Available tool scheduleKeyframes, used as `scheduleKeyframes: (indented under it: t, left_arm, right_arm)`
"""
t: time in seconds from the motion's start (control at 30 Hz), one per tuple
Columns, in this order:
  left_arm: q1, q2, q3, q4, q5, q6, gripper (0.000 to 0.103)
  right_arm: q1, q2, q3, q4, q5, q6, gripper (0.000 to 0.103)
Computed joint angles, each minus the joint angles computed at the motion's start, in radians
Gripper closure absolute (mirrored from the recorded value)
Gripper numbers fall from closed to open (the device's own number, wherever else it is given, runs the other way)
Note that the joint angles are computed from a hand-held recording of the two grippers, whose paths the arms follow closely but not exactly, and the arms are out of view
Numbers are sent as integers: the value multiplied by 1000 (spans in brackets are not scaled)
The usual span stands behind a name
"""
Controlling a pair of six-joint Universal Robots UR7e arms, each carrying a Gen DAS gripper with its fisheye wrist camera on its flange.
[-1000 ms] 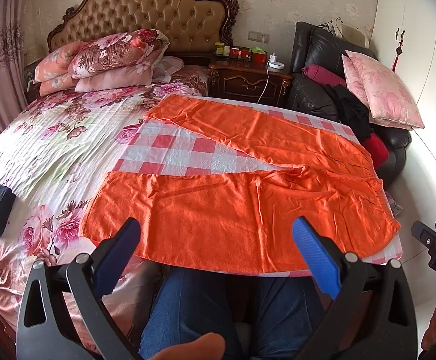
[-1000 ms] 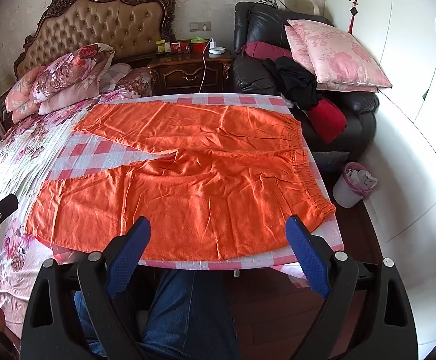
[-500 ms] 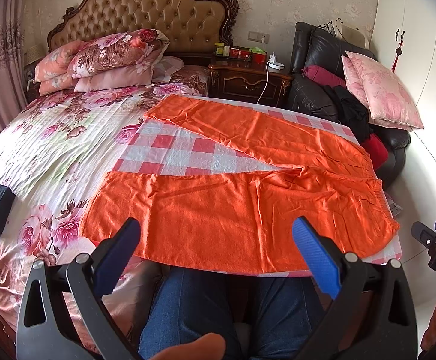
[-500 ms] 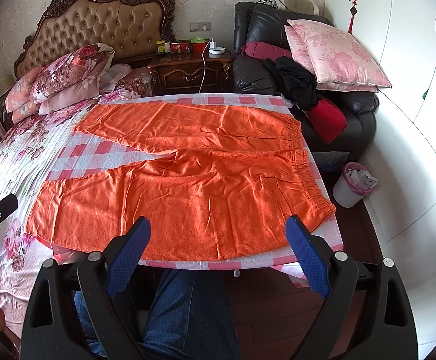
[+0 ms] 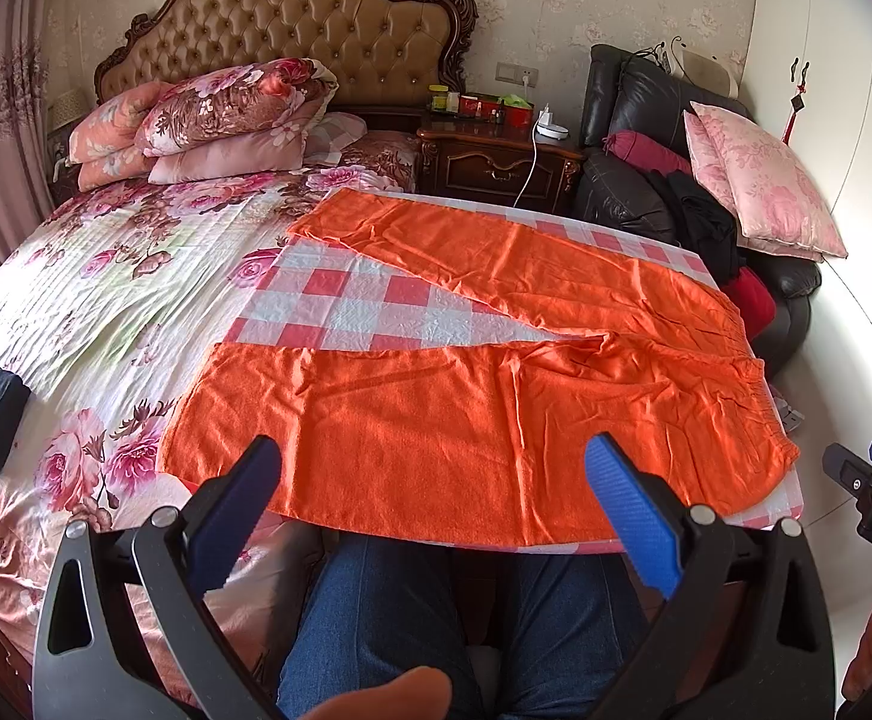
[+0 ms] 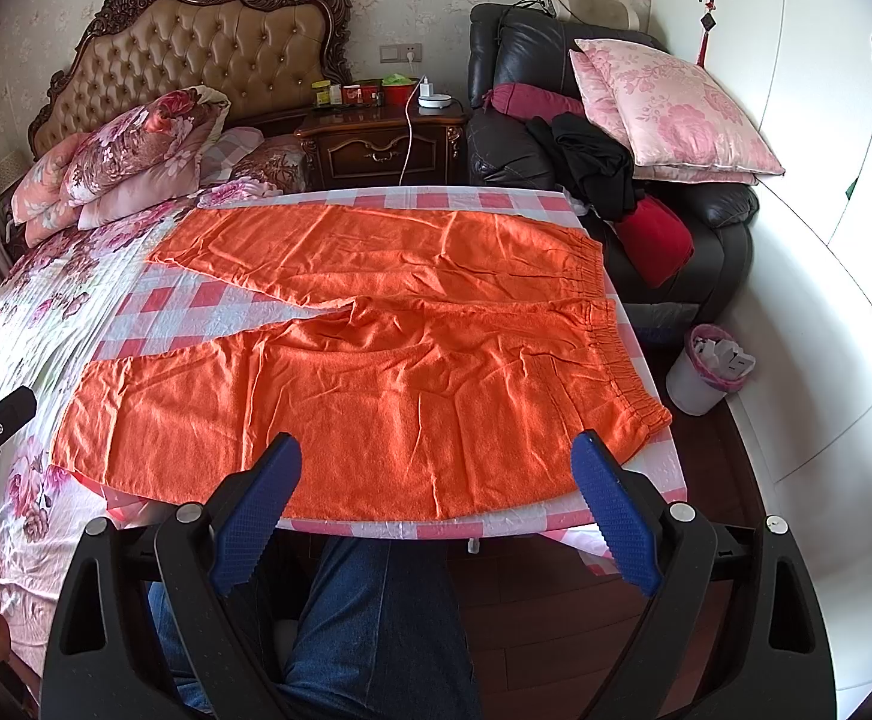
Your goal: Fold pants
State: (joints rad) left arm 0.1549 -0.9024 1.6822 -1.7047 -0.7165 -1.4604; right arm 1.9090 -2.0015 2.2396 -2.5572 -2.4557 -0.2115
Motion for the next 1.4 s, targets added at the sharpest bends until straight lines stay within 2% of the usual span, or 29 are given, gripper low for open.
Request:
scheduleKeyframes:
  t: [0.23,0.37,0.47,0.6,0.67,0.77,0.87,0.9,1.0,1.1,1.2,1.23,1.33,1.37,1.4]
  left_arm:
    - [0,-2,3,-4,0,2,2]
    - [10,-9,34,-60,-9,20,2]
    - [31,-7,67,-111,-14,43,2]
    - [74,-1,138,-262,-11,124,2]
    - [108,10,167,-360,-37,194,2]
    - [158,38,206,-496,-70,286,2]
    - [219,63,256,-680,-139,373,2]
    - [237,68,267,-720,-162,391,2]
    - [283,67,286,-766,-208,405,2]
    - [297,43,299,-733,-203,371,2]
    - [314,5,307,-665,-190,316,2]
    - [322,-8,307,-643,-185,299,2]
    - [344,-38,293,-569,-162,254,2]
    - [352,-41,281,-550,-151,250,2]
    - [359,-42,271,-539,-142,252,2]
  right_arm:
    - [-2,1,1,-1,-2,-1,15]
    - [-20,1,5,-4,15,-12,15]
    - [-94,-4,-5,8,67,-24,15]
    - [-256,29,-55,-25,150,-98,15]
    - [-363,84,-122,-33,201,-138,14]
    - [-463,254,-277,-61,134,-185,14]
    - [-503,424,-441,-139,88,-290,14]
    - [-509,484,-513,-132,65,-311,14]
    - [-535,644,-750,-8,60,-278,14]
    - [-541,777,-915,-20,27,-322,14]
    - [-559,890,-1081,86,31,-311,15]
    - [-564,925,-1130,116,27,-311,20]
    - [-575,990,-1224,169,42,-315,24]
    - [-579,1015,-1262,199,48,-312,28]
    - [-580,1030,-1284,222,49,-314,37]
